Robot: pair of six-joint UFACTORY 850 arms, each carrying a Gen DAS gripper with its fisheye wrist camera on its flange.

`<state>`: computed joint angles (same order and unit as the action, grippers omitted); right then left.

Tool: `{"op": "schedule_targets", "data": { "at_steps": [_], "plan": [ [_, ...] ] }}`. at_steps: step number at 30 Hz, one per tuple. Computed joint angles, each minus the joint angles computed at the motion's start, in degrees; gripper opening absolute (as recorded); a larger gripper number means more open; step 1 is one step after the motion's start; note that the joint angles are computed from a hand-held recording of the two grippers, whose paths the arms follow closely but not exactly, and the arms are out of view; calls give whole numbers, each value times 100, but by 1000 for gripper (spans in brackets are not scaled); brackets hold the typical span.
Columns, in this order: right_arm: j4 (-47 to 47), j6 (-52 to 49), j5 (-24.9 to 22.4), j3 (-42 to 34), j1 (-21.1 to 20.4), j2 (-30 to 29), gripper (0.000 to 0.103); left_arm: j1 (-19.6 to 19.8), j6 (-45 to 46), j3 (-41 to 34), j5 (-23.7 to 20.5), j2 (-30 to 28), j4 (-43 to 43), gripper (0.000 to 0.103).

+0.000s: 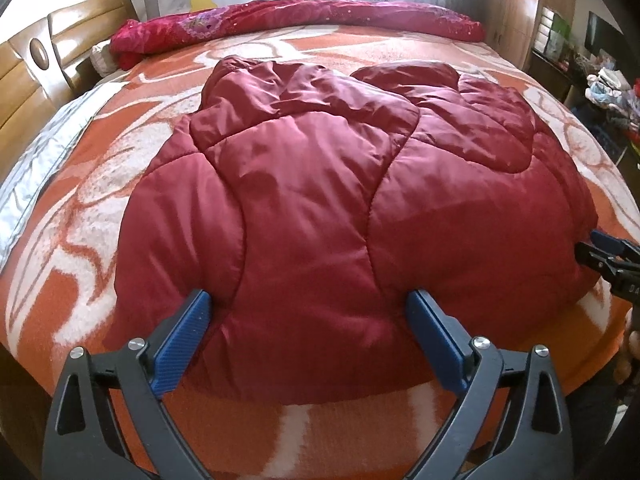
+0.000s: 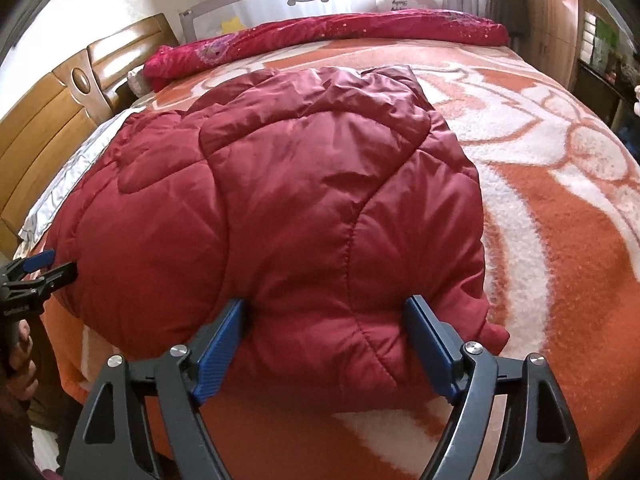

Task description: Fold large clothes

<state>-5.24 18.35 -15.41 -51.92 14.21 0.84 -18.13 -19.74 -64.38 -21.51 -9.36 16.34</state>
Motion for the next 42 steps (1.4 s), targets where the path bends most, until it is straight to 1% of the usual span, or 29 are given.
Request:
{"op": "schedule_targets", "data": {
  "at_steps": [7, 8, 9, 11, 14, 16, 18, 20, 23, 27, 33, 39, 42],
  "plan": [
    [-199, 266, -244, -79, 77, 32, 83, -6, 60, -60, -152, -4, -76, 99],
    [-419, 467, -257, -95, 114, 42, 83, -21, 4, -65, -156, -5, -7, 99],
    [-402, 433, -214, -107, 121, 52, 85, -35, -43, -72, -168, -8, 56, 99],
    [92, -83, 1, -128, 105, 92, 84, -39, -47, -81, -185, -12, 56, 99],
    [638, -706, -89, -386, 80, -132, 84, -40, 9, -131, -245, -35, -3, 99],
    [524, -702, -223, -575, 66, -362, 87, -41, 17, -167, -255, -49, -4, 99],
    [716, -868, -223, -645, -16, -473, 89, -28, 49, -236, -258, -95, -43, 99],
    [797, -909, -195, -655, -108, -509, 89, -1, 96, -305, -256, -155, -120, 100],
    [1206, -1175, -214, -645, -256, -501, 89, 15, 80, -427, -295, -253, -124, 101],
    [1061, -964, -202, -542, -219, -282, 89, -8, 37, -495, -380, -224, -85, 101],
    [1325, -1329, -247, -382, -101, 128, 91, 1, 380, -392, -445, -17, -497, 101],
    [1625, -1899, -434, -223, 81, 545, 91, -179, -18, -83, -368, 412, 103, 101],
    [1749, -2153, -587, -118, 196, 727, 91, -301, -249, 169, -268, 677, 574, 101]
  ]
}}
